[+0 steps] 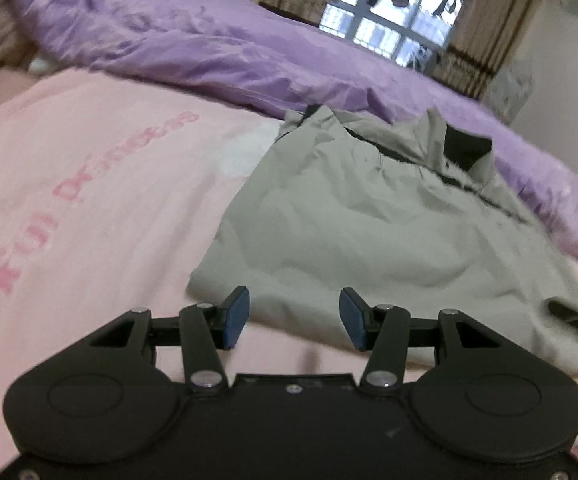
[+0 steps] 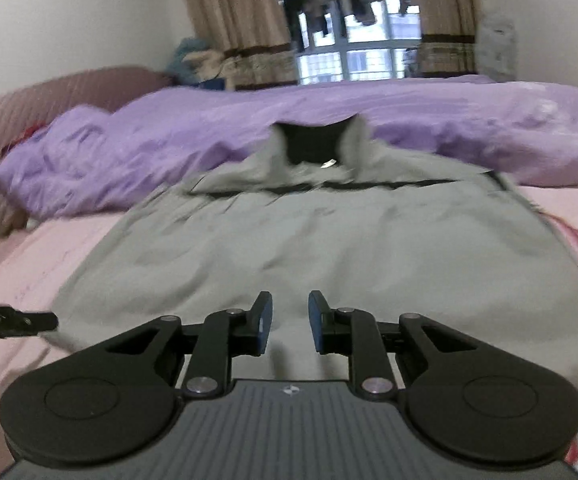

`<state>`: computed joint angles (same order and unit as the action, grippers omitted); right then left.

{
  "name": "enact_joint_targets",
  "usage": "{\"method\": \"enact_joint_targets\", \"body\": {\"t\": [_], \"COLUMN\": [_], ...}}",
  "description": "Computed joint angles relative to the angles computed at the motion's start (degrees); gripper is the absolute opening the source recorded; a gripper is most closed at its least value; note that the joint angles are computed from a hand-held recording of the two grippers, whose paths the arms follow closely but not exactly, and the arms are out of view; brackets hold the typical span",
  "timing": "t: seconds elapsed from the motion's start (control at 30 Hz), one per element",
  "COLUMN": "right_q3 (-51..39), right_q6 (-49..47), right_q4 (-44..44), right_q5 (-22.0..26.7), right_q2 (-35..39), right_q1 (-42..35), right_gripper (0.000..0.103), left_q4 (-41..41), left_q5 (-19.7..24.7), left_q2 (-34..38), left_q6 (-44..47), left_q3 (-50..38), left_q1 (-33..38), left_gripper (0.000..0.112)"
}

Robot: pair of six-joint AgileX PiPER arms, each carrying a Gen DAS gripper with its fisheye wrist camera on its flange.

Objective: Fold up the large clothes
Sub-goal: 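Grasp the jacket's side edge with the left gripper and fold it inward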

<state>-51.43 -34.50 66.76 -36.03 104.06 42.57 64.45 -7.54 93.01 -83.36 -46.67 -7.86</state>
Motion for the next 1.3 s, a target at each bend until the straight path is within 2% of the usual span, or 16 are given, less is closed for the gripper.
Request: {"method": "enact_joint_targets", "body": {"t": [0.1,0.23,0.33,0.5,0.63,0.83,1.07,1.2,1.23,1.3], "right_q3": [-5.9,-7.7,-7.4,-6.2,-6.3,-5.6,-4.8,-5.0,-5.0,-5.3], "right_q6": [-6.5,-5.6,-6.6,-2.3,-0.9,1.7,4.1,3.7,3.3,1.9], "right_q4": [8.1,10.3,10.8,6.9,5.7,3.0,0.7,1.0,1.3,2.0], "right_q5": [1.4,2.7,3.5,3.9,4.0,4.5,4.5,3.8,3.7,4.3], "right_q2": [5.4,7.7,7.4,7.2,7.3,7.1,6.9,7.2,7.3,7.1], "right_q1": [0.2,-0.8,-0.9,-1.4,-1.8,-2.3,-2.5,-2.0,-2.0,-2.1], "right_gripper": [0.025,0.021,0.021,0.021,0.021,0.022,0.022,0.022,0.022,0.022], "left_q4": [1.4,4.2,-3.2,-9.1,-14.1,-21.9,-25.4,-19.5,-17.4,-16.3], "left_q5": [-3.4,-8.5,-12.8,-23.8,-29.5,-26.5,-20.1,-16.9,-16.4,-15.0], "left_q2": [-0.6,2.3,4.6,9.4,11.2,12.9,20.9,21.3,20.5,18.1], "left_q6": [-4.3,-10.1,-6.8,-9.0,-9.1,-4.0,-1.7,-6.5,-7.6,-7.3], "left_q3": [2.7,2.5,2.7,2.9,3.8,0.6,-13.1,-16.2,-15.7,-13.5], "left_q1": [2.5,4.9,6.0,9.4,10.9,7.6,4.7,4.8,4.9,4.8], "left_gripper": [0.051,0.051,0.053,0.054,0.054,0.054,0.055,0.054,0.046,0.046]}}
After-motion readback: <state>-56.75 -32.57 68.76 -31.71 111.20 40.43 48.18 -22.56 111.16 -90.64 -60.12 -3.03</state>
